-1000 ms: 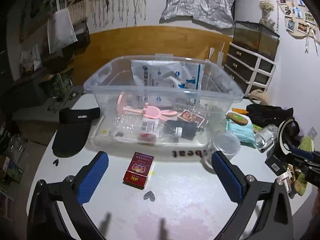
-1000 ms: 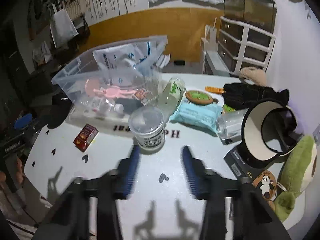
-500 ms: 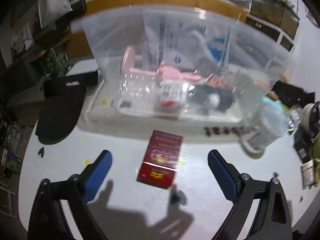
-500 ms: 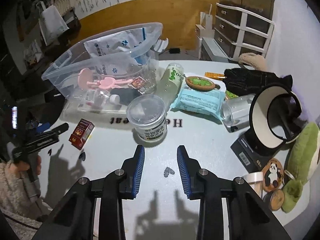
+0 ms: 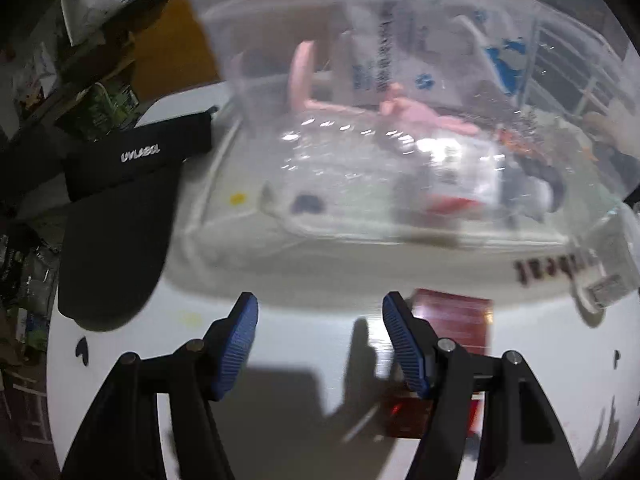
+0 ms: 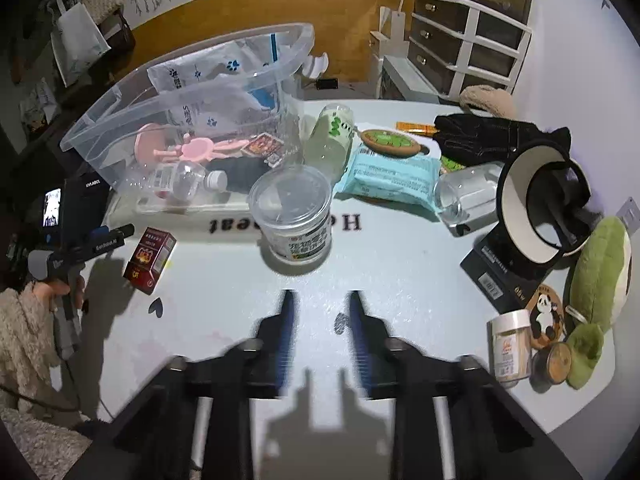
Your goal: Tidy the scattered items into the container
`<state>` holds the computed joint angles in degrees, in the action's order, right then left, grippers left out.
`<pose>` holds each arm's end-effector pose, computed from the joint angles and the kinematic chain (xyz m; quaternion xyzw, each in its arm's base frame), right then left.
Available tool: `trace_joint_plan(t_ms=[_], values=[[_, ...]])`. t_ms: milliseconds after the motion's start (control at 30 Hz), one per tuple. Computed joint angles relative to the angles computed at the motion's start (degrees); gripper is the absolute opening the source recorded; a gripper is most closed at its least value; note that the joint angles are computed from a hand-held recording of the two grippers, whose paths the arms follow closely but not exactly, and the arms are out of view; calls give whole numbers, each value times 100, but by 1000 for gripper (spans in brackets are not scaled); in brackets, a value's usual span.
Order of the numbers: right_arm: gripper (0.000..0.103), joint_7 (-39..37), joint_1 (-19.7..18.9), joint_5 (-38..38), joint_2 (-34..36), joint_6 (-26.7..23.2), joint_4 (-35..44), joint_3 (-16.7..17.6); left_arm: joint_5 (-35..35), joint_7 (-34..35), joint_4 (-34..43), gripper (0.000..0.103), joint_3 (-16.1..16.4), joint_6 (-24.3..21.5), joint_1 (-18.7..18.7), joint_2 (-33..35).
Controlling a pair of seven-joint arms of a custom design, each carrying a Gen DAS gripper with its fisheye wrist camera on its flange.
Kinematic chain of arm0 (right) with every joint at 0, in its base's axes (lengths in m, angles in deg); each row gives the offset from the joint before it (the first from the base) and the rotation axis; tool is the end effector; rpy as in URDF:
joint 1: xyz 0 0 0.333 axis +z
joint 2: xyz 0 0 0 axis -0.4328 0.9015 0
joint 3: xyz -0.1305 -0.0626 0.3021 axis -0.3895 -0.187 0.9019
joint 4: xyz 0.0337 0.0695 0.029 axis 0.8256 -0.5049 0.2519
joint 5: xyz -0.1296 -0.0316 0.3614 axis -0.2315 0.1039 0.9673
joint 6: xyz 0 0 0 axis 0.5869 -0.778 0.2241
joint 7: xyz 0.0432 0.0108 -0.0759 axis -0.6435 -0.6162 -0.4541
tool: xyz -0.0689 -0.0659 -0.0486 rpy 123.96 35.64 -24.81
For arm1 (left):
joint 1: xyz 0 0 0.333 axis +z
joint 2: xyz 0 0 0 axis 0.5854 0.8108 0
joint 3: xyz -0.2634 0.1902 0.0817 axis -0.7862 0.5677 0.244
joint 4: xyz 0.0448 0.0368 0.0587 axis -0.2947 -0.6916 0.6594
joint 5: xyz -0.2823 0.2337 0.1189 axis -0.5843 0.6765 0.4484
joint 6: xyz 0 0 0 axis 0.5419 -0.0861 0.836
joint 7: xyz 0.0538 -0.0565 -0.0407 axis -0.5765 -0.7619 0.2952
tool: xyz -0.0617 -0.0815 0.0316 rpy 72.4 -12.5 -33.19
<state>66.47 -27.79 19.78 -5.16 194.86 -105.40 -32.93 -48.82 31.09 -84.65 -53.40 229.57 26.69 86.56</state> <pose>0.4119 0.0091 0.6733 -0.6182 0.7374 -0.1887 0.1963 0.6147 -0.2119 0.5272 -0.6118 0.7449 -0.1884 0.1880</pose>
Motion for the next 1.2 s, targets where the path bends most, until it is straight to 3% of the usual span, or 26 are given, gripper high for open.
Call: trace_joint_plan(t_ms=[167, 333, 667, 1000, 1200], values=[[20, 174, 44, 3, -12, -44, -23, 99, -324, 711, 69, 65, -88, -181, 138, 180], [20, 398, 77, 13, -19, -83, -57, 145, -979, 1792, -178, 64, -298, 57, 223, 89], [20, 573, 72, -81, -134, 79, -516, 173, -1866, 3778, -244, 64, -659, 327, -42, 130], [20, 203, 341, 690, 859, 556, -529, -193, -2269, 4908, -17, 64, -862, 166, -341, 248], [20, 212, 397, 816, 880, 583, -709, -187, -2637, 5452, -26, 61, -988, -29, -474, 187]])
